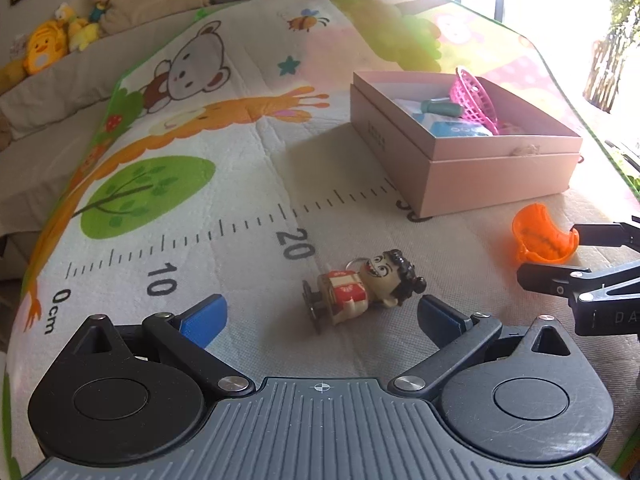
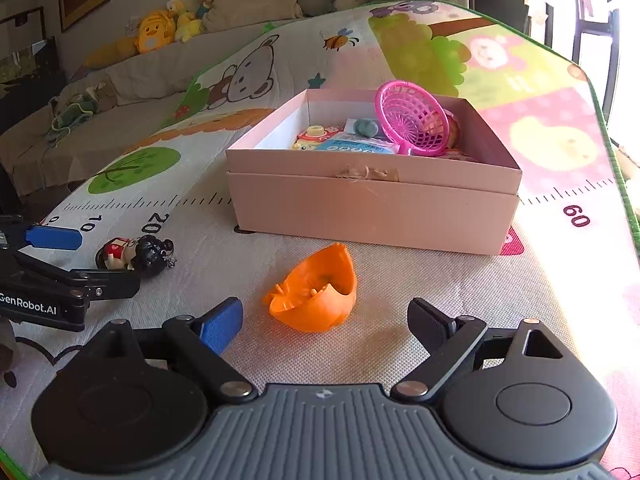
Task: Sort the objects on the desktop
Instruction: 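Grasp the keychain figurine with the left tool while the right holds the orange scoop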
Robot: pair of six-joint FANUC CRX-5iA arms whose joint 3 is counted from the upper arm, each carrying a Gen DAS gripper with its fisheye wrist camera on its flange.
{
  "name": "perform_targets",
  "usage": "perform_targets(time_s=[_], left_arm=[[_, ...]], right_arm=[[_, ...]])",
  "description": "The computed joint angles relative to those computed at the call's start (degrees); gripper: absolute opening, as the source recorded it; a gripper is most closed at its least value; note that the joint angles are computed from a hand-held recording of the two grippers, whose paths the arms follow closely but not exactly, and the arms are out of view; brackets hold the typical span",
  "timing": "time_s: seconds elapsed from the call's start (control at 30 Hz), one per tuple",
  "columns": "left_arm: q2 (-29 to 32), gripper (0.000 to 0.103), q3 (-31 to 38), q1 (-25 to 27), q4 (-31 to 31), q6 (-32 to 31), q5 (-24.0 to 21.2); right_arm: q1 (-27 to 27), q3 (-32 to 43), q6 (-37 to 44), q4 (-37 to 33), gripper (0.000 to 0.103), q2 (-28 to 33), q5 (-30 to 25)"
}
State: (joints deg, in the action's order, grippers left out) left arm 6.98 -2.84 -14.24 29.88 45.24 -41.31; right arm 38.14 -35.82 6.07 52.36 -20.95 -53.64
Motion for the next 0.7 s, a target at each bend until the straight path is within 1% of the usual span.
perform_targets(time_s=[0.1, 0.17, 0.27, 0.37, 0.5, 0.53, 0.57, 0.63, 0.7], left_arm=[[0.28, 0.103, -0.66, 0.04, 4.82, -2.58, -2.82], [0.75, 0.103, -0.32, -0.64, 5.03, -1.6, -2.9], [1.68, 0.103, 1.49, -2.13, 0.5, 3.25, -0.53], [1.95, 0.103, 3.53, -3.1, -7.98, 9.75, 2.98], [1.28, 0.103, 3.72, -2.05, -12.04, 11.61, 4.58], [0.99, 0.103, 3.23, -1.58, -11.8, 11.08, 5.0], [0.83, 0.103, 2.5, -0.89, -9.84, 9.26, 5.03], [0.9, 0.103, 0.98, 0.63, -3.24, 4.21, 3.42], [1.22, 0.103, 0.71, 1.2, -0.2, 3.59, 1.61]], right_arm=[[0.17, -1.21, -3.0, 2.25, 0.09, -0.68, -0.06], [0.18, -1.64, -4.42, 3.07, 0.091, -0.94, -0.25], [0.31, -2.08, -5.76, 3.88, 0.091, -1.24, -0.69], [0.5, -2.31, -6.14, 4.55, 0.091, -1.26, -0.97], [0.6, -2.28, -5.53, 4.72, 0.091, -1.09, -1.02], [0.73, -2.22, -5.35, 4.65, 0.091, -1.06, -1.2], [0.81, -2.15, -5.2, 4.62, 0.091, -0.97, -1.32], [0.96, -1.87, -4.83, 4.53, 0.092, -0.62, -1.66], [1.15, -1.6, -4.32, 4.53, 0.092, -0.24, -2.05]])
